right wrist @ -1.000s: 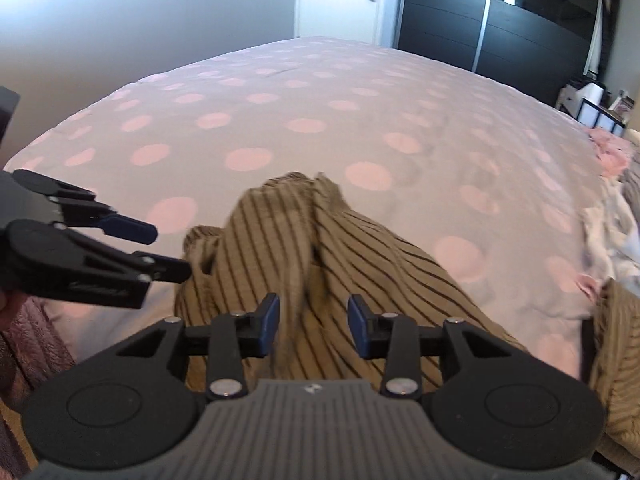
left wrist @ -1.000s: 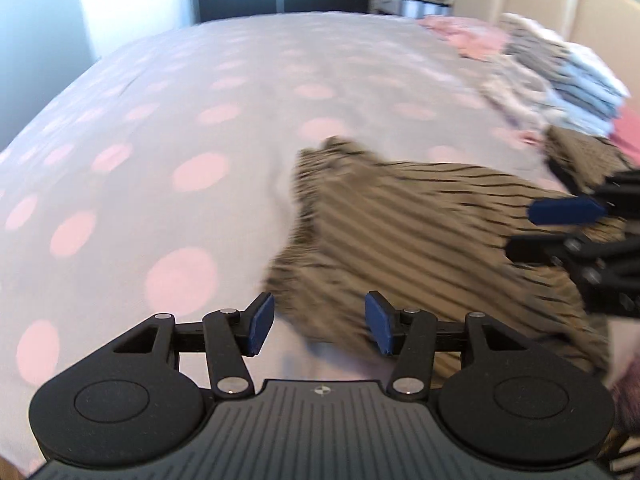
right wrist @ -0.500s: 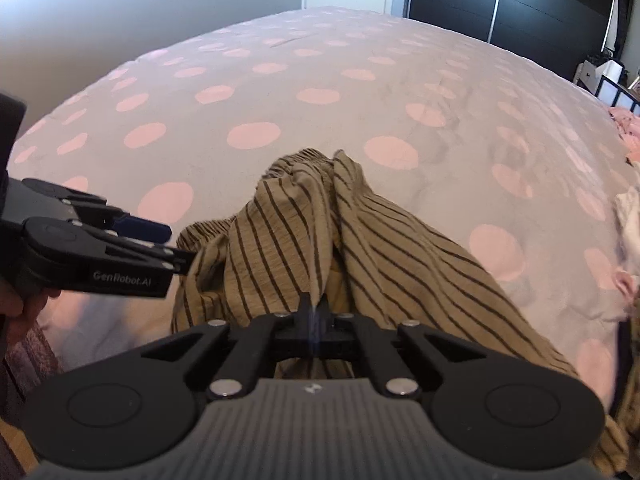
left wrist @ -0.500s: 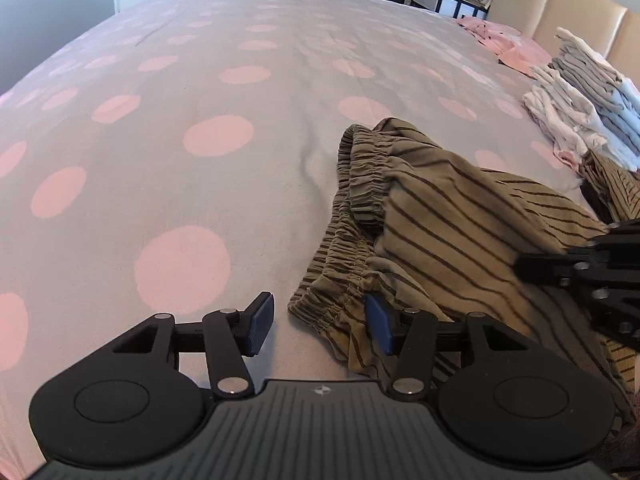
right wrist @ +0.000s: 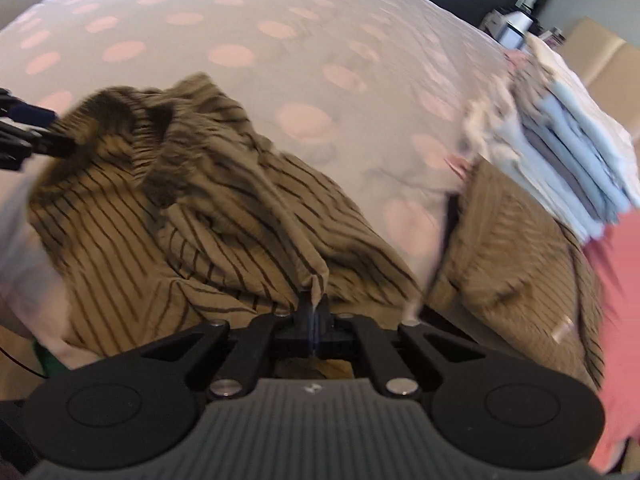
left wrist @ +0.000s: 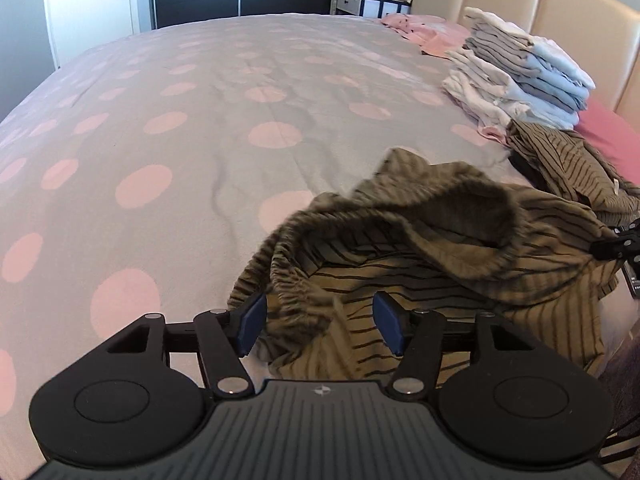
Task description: Fold clothes
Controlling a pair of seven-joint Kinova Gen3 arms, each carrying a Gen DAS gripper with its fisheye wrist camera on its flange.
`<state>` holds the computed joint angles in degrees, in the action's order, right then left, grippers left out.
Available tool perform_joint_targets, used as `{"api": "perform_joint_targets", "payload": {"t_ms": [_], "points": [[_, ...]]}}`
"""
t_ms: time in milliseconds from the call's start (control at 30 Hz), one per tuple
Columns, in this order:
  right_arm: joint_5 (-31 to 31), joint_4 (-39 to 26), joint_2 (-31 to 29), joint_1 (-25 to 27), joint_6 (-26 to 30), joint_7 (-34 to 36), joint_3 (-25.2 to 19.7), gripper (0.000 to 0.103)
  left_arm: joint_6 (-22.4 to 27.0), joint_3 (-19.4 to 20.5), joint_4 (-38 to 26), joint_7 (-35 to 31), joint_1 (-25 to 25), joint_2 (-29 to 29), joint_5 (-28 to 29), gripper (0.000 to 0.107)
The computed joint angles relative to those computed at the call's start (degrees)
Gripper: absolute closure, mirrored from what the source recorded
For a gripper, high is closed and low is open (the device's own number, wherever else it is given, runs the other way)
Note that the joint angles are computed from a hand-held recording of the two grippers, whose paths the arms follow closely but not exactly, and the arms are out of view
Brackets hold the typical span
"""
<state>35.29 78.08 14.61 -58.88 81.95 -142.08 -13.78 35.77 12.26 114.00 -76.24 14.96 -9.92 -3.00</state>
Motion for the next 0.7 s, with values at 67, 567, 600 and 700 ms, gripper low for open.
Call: {"api": "perform_joint_targets", "payload": {"t_ms": [67, 567, 600, 700], "points": [[-1.19, 1.41, -1.03, 0.75, 0.34, -1.10, 0.22, 0.102, 0.66, 0.29, -0.25, -0.33, 0.28, -0.29, -0.32, 0.051], [5.26, 5.86, -4.24, -0.17, -2.05, -6.21, -2.95, 0.061, 7.48, 2.57, -2.47, 1.66, 0.21, -0.74, -7.12, 0.046], [6.51, 5.29, -4.15, -0.99, -1.34, -6.28, -3.30, 0.057, 7.87, 2.27, -2.61, 1.13, 0.19, -0.58, -7.39, 0.043], [8.28, 4.02, -4.26, -1.91, -2.89, -4.53, -3.91, 0.048, 8.94, 0.58, -3.66, -3.02, 0.72, 0.59, -6.13, 0.042]]}}
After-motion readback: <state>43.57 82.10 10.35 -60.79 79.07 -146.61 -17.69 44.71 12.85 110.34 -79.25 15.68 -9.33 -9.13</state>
